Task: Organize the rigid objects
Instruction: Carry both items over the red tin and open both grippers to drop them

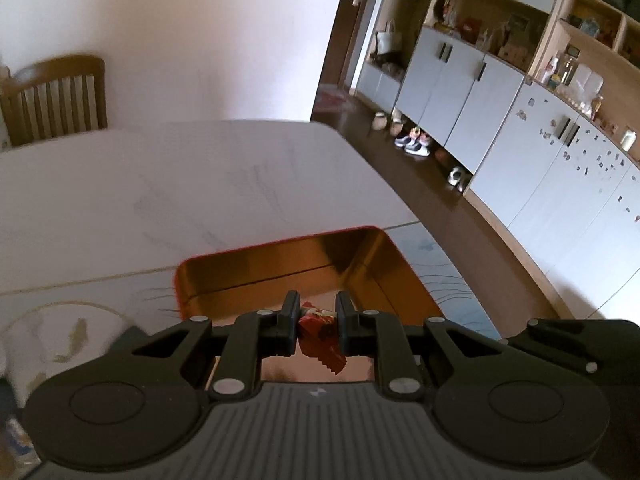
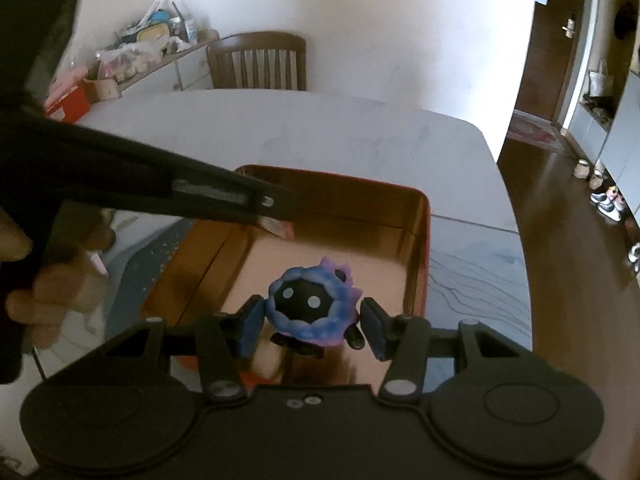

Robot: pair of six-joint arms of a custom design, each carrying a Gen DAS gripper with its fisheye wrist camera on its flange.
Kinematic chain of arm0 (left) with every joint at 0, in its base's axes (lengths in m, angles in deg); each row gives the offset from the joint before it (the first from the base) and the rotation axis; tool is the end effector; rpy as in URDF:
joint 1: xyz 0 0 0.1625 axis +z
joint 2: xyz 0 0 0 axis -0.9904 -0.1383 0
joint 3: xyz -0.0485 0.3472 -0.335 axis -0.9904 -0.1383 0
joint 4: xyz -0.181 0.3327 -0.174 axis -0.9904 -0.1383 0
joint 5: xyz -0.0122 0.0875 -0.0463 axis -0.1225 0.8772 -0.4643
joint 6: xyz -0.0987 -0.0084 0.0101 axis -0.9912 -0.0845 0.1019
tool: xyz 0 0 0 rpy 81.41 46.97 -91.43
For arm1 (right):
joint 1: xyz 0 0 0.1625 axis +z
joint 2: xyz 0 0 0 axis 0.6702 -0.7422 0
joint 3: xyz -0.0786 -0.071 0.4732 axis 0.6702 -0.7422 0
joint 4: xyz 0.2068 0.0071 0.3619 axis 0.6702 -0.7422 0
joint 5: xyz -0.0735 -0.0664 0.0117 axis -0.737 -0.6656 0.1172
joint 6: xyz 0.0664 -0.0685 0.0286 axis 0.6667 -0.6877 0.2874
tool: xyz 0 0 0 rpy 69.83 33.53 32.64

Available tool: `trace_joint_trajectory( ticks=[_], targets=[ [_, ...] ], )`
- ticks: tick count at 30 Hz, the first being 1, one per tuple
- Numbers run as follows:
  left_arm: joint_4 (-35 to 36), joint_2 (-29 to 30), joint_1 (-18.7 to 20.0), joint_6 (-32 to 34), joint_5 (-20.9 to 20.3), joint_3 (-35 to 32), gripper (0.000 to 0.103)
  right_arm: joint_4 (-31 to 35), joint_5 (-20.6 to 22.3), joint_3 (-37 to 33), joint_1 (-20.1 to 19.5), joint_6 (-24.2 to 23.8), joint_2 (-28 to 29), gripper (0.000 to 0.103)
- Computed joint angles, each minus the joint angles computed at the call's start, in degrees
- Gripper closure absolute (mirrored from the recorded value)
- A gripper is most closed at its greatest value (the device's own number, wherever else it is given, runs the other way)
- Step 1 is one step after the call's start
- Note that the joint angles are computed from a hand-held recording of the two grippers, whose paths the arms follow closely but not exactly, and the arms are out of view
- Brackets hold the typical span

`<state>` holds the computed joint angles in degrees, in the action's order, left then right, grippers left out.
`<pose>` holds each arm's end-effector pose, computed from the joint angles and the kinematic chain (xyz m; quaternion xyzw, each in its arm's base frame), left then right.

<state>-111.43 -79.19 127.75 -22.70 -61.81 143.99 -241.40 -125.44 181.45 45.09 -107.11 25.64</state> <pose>-0.2197 -0.4972 0.0042 0.2479 0.9093 -0.2708 0.1959 0.0810 -0.4180 0.1433 0.2820 -0.8820 0.2541 0.2794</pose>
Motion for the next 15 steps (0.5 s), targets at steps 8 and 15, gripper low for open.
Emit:
trace_joint_trajectory(
  ticks=[8,15],
  targets=[
    [4.72,2.51,2.68,-1.23,-0.75,-4.36,0.085,2.24,-1.27,-2.1,-0.66,-1.49,1.58,0.052],
    [8.59,3.14,4.44,-2.11,-3.35,-6.5,0.085,4.13,-2.3,-3.27,-0.39,-2.6,2.14,0.052]
  ],
)
